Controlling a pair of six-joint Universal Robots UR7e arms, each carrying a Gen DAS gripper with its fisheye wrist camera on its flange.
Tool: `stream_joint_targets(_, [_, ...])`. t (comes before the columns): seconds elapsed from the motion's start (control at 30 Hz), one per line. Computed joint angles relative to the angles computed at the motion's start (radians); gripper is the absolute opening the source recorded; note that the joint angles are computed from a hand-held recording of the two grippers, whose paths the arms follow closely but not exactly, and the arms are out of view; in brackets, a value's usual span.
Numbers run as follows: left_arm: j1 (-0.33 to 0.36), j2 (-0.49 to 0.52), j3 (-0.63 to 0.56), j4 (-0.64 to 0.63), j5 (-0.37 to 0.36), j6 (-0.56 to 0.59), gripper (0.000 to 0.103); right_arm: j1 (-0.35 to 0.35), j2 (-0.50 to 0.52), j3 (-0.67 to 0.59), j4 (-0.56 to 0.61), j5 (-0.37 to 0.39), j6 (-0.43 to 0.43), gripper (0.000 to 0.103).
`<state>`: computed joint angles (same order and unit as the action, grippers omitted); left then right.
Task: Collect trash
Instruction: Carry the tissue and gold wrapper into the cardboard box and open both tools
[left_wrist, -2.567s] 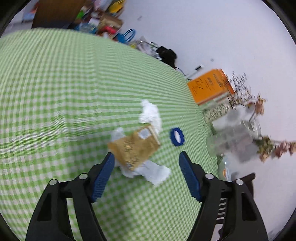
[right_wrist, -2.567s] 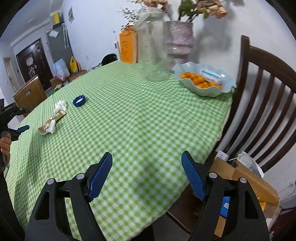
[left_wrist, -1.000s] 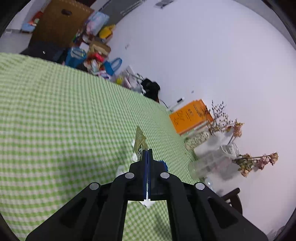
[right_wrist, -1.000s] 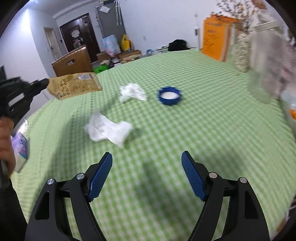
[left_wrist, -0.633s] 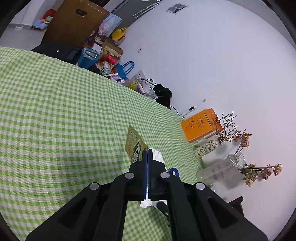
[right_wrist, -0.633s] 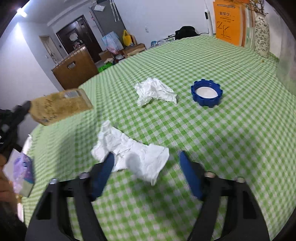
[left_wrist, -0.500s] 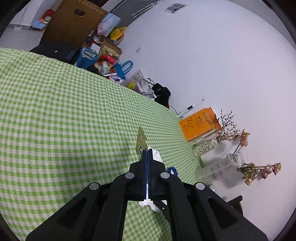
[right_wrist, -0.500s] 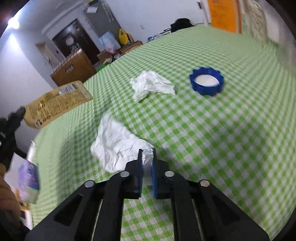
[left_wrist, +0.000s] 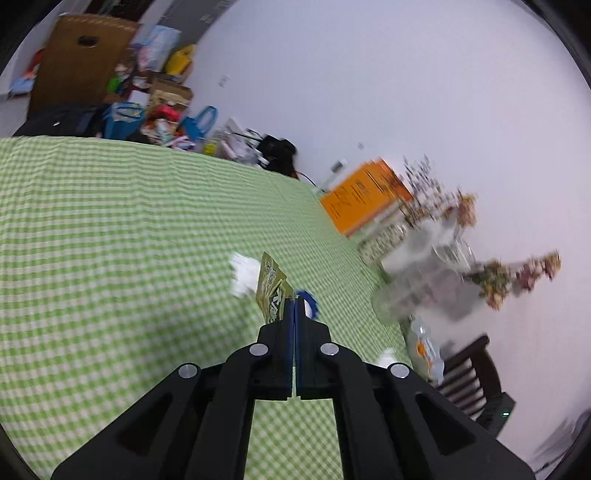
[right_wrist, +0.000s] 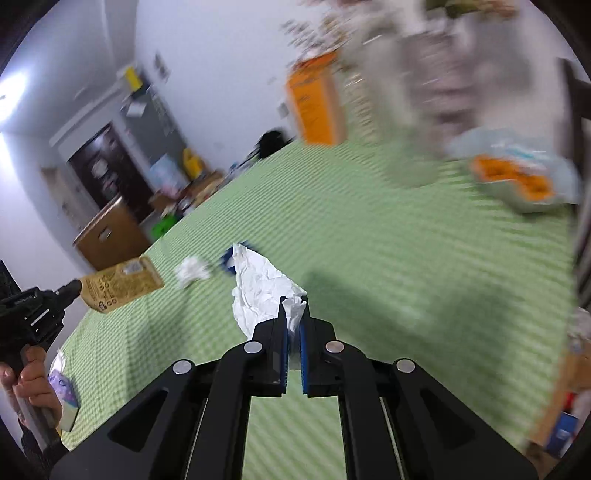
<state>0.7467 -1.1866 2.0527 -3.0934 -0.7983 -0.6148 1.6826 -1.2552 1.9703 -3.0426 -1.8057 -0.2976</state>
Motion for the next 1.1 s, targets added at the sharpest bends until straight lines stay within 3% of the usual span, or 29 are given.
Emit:
stream_joint_targets(0.2, [-0.062, 0.117, -0.072, 0.05, -0.11, 0.061, 0.0, -0.142, -0.261, 0.147, -0.075, -0.034, 0.004, 0.005])
stream_joint_targets(0.37, [-0.118, 0.252, -0.164, 0.089, -0.269, 0.123, 0.0, -0.343, -0.473, 0.223, -0.055, -0.08, 0.02, 0.005])
stream_joint_targets(0.47, [-0.142, 0.337, -0.245, 0.151, -0.35, 0.151, 0.0, -0.493, -0.58, 0.26, -0.012, -0.03, 0.035, 0.005])
stream_joint_targets(0.53, [-0.156, 0.391, -0.299, 0.188, -0.389, 0.165, 0.0, -0.581, -0.627, 0.275, 0.008, -0.014, 0.032, 0.005])
stream_joint_targets(0.63, [-0.178, 0.477, -0.381, 0.247, -0.437, 0.177, 0.0, -0.726, -0.681, 0.292, 0.072, 0.081, 0.041, 0.005])
stream_joint_targets(0.8, [-0.203, 0.608, -0.513, 0.351, -0.485, 0.184, 0.0, -0.777, -0.636, 0.277, 0.097, 0.111, 0.046, 0.006])
stream_joint_targets(0.87, [-0.209, 0.646, -0.557, 0.386, -0.496, 0.186, 0.0, -0.812, -0.605, 0.247, 0.151, 0.192, 0.046, 0.006])
stream_joint_targets(0.9, [-0.21, 0.657, -0.57, 0.398, -0.5, 0.188, 0.0, -0.819, -0.591, 0.231, 0.174, 0.212, 0.045, 0.009])
stream_joint_targets(0.97, [-0.214, 0.702, -0.624, 0.438, -0.51, 0.186, 0.0, -0.803, -0.543, 0.188, 0.226, 0.205, 0.057, 0.032])
stream_joint_targets(1.0, [-0.214, 0.719, -0.646, 0.452, -0.512, 0.185, 0.0, -0.796, -0.53, 0.176, 0.236, 0.199, 0.064, 0.054])
stream_joint_targets(1.03, [-0.216, 0.737, -0.667, 0.468, -0.519, 0.184, 0.0, -0.795, -0.53, 0.177, 0.216, 0.214, 0.06, 0.061])
stream_joint_targets(1.1, [-0.219, 0.766, -0.701, 0.496, -0.53, 0.191, 0.0, -0.799, -0.542, 0.181, 0.183, 0.228, 0.043, 0.063])
